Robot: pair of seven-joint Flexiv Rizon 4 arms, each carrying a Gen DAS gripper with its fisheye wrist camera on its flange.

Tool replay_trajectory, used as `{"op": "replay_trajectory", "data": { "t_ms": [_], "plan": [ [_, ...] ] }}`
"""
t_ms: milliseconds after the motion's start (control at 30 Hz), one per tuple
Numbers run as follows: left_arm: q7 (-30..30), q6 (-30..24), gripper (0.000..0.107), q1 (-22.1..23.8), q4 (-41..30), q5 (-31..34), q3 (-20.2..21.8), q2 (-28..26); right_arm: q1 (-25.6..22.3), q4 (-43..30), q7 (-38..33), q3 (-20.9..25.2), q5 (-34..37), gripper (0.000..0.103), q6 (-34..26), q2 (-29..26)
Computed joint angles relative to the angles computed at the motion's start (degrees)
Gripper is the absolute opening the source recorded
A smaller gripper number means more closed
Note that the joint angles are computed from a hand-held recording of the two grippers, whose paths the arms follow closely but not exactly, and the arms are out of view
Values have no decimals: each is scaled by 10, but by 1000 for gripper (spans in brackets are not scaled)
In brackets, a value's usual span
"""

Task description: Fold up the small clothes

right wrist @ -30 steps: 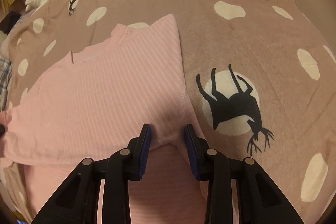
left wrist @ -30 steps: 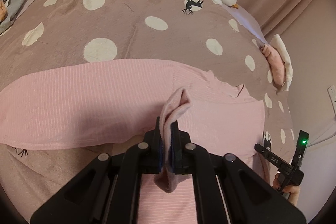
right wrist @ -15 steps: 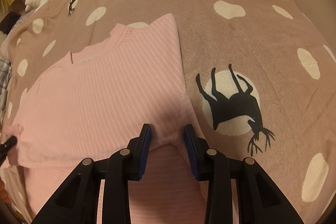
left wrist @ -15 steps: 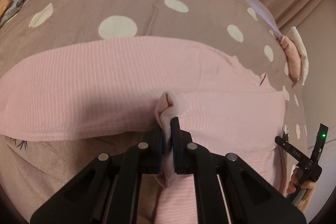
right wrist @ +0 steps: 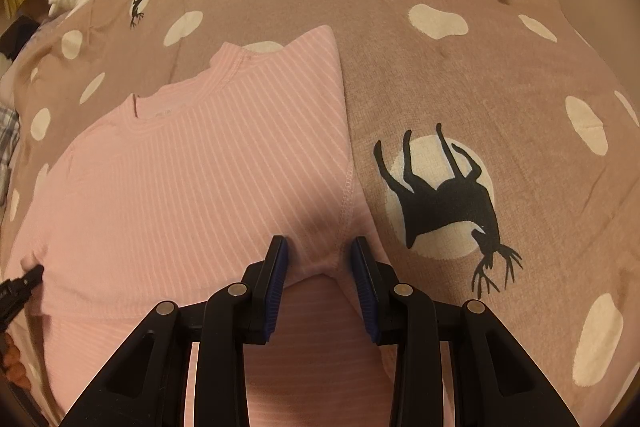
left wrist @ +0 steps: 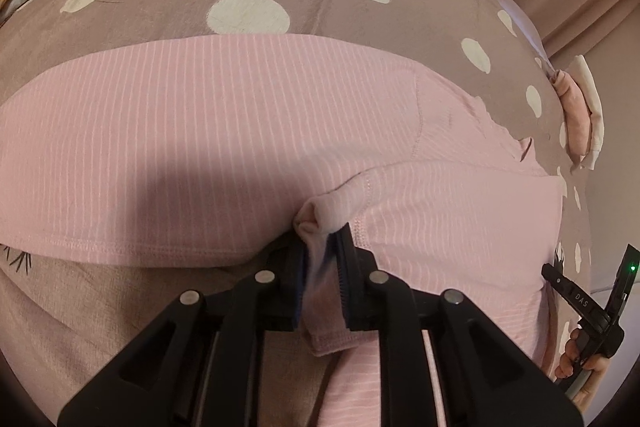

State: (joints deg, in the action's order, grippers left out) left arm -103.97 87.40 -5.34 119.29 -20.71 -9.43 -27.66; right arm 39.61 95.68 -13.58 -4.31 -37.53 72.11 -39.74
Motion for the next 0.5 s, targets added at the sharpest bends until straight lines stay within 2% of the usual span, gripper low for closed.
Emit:
{"op": "replay_trajectory", "data": {
  "t_ms": [300, 500],
  "plan": [
    [9, 28, 17, 30, 19, -13, -37, 1, 3, -2, 4, -3, -3, 35, -8, -1],
    [10, 25, 22, 51, 42, -24, -54, 21, 2, -4, 5, 0, -5, 35, -12, -1]
  ]
}}
